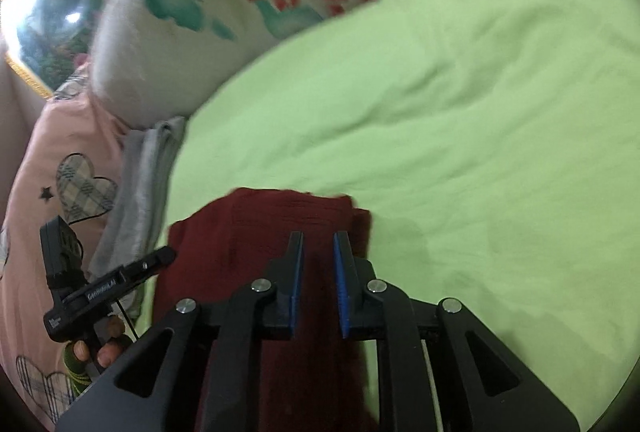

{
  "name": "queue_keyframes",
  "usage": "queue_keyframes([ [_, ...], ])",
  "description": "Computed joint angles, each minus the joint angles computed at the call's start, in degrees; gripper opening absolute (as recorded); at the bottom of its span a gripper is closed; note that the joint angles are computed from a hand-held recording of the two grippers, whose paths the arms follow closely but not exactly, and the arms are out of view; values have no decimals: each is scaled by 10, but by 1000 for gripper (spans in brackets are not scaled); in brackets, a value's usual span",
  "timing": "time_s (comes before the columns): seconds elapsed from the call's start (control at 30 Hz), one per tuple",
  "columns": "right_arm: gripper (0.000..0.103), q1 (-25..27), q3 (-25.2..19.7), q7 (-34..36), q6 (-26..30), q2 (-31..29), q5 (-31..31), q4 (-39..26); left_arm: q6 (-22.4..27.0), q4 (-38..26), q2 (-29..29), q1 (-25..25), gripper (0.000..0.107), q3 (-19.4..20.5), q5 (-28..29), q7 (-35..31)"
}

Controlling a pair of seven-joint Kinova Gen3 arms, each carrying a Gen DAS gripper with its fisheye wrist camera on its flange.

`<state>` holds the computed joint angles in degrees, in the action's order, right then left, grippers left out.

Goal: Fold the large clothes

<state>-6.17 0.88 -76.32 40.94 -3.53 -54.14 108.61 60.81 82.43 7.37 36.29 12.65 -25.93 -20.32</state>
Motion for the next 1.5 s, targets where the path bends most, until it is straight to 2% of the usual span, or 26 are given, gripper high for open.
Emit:
queue_keyframes([
  [0.1, 16, -3, 9, 32, 16, -39, -19, 22, -16, 42, -49, 26, 44, 24, -28, 44],
  [0.27, 16, -35, 23, 69, 51, -101, -21, 66, -36, 101, -105, 50, 44, 108, -85, 128],
  [0.33, 16, -51, 28, 77, 66, -116, -20, 83, -75, 122, -115, 53, 43, 125, -80, 137],
  [0.37, 16, -54, 24, 70, 71, -122, -9, 89, -88, 131, -118, 55, 39, 136, -78, 141],
  [0.43, 16, -55, 12, 40, 70, -127, 26, 94, -92, 142, -116, 55, 37, 153, -73, 146],
  [0.5, 16, -58, 9, 13, 70, -127, 50, 99, -81, 141, -101, 63, 34, 153, -53, 139],
  [0.57, 15, -62, 10, 0, 65, -132, 63, 106, -66, 144, -90, 73, 33, 161, -70, 152],
  [0.63, 15, -68, 7, -12, 58, -131, 78, 107, -75, 155, -90, 78, 31, 151, -73, 154],
  [0.7, 15, -70, 3, -33, 54, -122, 94, 103, -70, 155, -80, 80, 22, 141, -67, 145],
  [0.8, 15, -77, 3, -46, 43, -116, 98, 105, -76, 160, -75, 86, 22, 130, -69, 135],
  [1.0, 16, -84, 2, -86, 54, -139, 122, 92, -42, 140, -77, 98, 24, 130, -74, 151],
  [1.17, 20, -91, 10, -111, 63, -170, 141, 90, 3, 120, -74, 119, 31, 139, -91, 177],
  [1.23, 21, -94, 12, -119, 65, -180, 147, 89, 28, 110, -72, 129, 33, 144, -99, 196],
  [1.37, 22, -101, 12, -137, 68, -196, 161, 89, 92, 87, -63, 153, 48, 152, -111, 233],
  [1.5, 33, -110, 6, -157, 73, -214, 174, 93, 154, 61, -46, 182, 54, 150, -113, 251],
])
